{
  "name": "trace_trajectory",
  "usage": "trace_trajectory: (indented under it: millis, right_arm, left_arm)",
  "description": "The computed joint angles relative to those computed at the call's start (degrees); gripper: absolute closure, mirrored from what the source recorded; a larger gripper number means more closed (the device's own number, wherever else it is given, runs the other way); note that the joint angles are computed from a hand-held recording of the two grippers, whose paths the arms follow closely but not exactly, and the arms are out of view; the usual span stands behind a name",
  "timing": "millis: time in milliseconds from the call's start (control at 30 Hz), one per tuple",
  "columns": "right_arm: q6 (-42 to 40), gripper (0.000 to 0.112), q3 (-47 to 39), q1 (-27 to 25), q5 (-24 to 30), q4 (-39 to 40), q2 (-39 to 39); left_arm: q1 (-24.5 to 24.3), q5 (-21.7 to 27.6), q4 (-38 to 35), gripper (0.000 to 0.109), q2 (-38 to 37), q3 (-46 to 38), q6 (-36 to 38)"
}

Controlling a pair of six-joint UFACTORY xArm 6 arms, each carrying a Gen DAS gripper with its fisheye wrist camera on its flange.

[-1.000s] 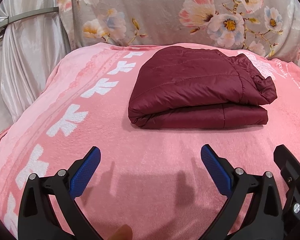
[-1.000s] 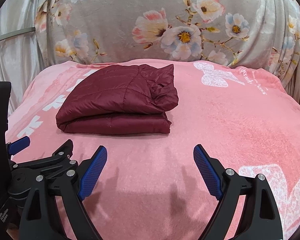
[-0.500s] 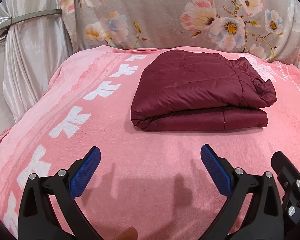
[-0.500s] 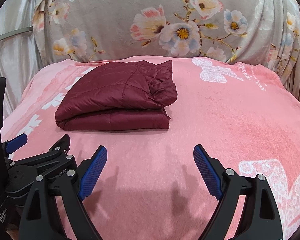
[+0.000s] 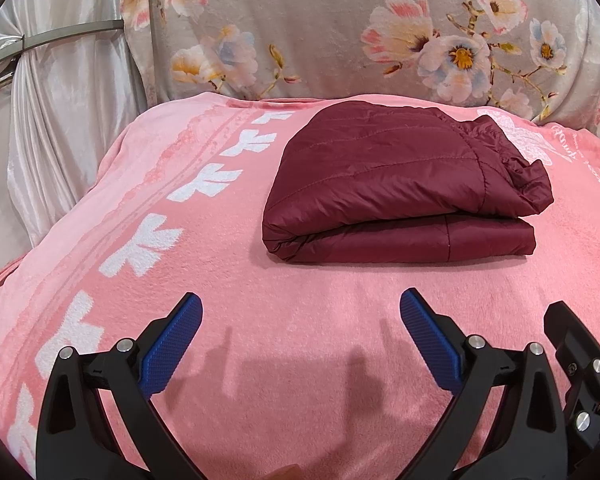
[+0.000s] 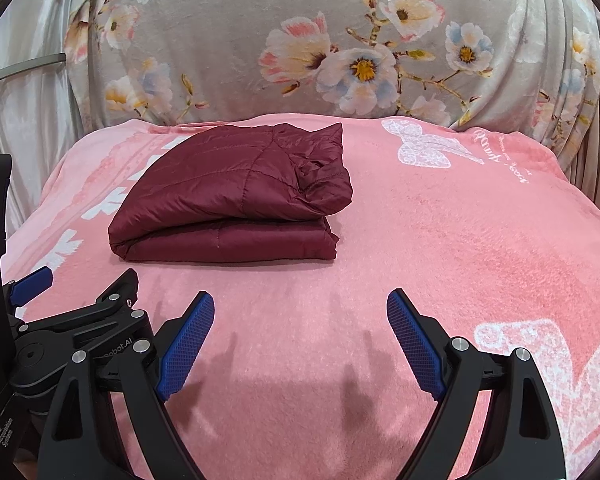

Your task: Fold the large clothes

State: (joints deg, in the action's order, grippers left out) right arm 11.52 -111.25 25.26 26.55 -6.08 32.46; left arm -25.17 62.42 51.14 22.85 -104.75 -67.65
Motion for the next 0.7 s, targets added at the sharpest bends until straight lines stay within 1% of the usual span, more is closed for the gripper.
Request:
trace_trajectory:
  millis: [700]
  right_arm:
    - [-0.9,0.026,-0.9,-0.4,0.2,0.4,0.5]
  left_arm:
    - [-0.1,-0.1,-0.2,0.014,0.0,-0.1,0.0]
